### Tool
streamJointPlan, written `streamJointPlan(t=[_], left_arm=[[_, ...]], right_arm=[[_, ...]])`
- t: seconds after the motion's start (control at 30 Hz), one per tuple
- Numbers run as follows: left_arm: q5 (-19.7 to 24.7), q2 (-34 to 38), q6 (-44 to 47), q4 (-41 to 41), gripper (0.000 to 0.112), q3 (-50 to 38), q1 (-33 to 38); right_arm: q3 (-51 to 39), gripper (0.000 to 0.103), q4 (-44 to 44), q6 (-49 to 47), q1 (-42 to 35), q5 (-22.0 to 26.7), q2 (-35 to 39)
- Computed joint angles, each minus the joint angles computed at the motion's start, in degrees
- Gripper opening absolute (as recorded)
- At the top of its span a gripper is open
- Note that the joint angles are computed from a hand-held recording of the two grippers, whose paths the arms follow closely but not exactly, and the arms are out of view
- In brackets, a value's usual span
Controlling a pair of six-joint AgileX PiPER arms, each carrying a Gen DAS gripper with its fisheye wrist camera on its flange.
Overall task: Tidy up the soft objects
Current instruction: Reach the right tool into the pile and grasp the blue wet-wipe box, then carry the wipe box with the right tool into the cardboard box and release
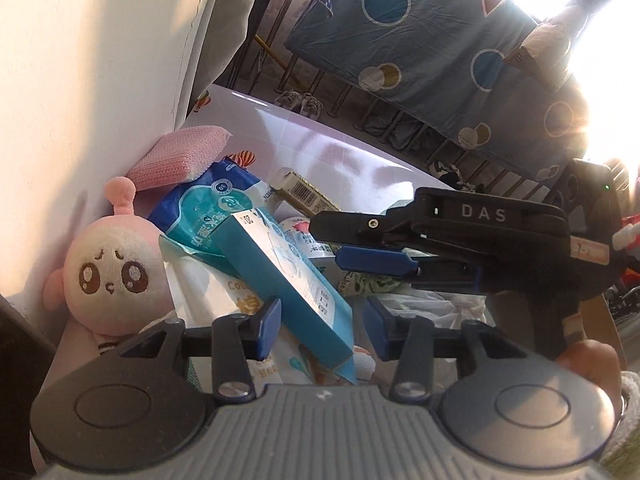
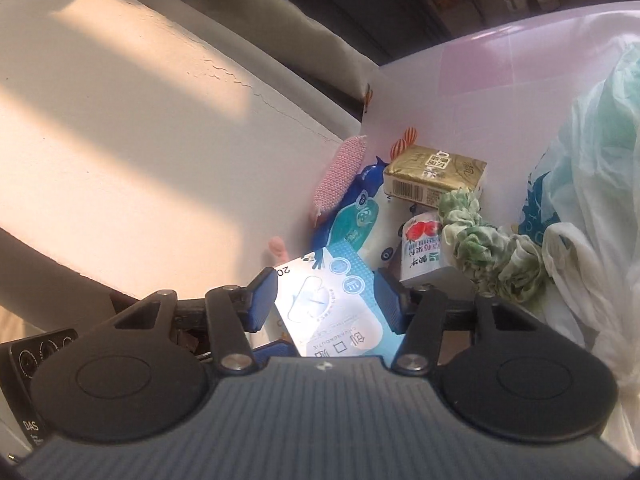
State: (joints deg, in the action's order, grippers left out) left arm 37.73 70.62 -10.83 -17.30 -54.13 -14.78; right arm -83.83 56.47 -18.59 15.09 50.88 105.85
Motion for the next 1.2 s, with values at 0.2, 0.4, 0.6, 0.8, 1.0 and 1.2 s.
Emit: streamJointPlan(t=[0.2,0.4,0.6,0.8,1.0,1.2], left_arm=[[-0.4,1.9,-0.3,1.2,0.055,0.9,1.2],[-1.6,2.2,-1.4,1.3,0.066,1.3,2.1],[-2.9,2.2,-9.0,8.8,0.054,1.3,-0.2],[-3.7,-0.4,-12.7,13.3,0.051,1.6,-1.4],[-1.3,-3.6,-20.5,21.5,0.051,-0.2,-6.2],[2.7,-6.6,-31.5,32.7,0.051,-3.7,-15.3]], right_arm=[[-0.3,0.054,-1.7,3.1,1.0,-0.1,2.9],[-3.0,0.059,-2.5,5.7,1.4,0.3,6.7],[-3.0,0.062,3.2,2.6,0.5,3.9,8.1],[-1.6,0.049,1.3,1.7,0.8,3.7,3.3],[2.1,0.039,1.6,2.4,-1.0,4.7,-1.9],[5.6,0.038,2.5,2.3,-4.2,6.6,-10.0]])
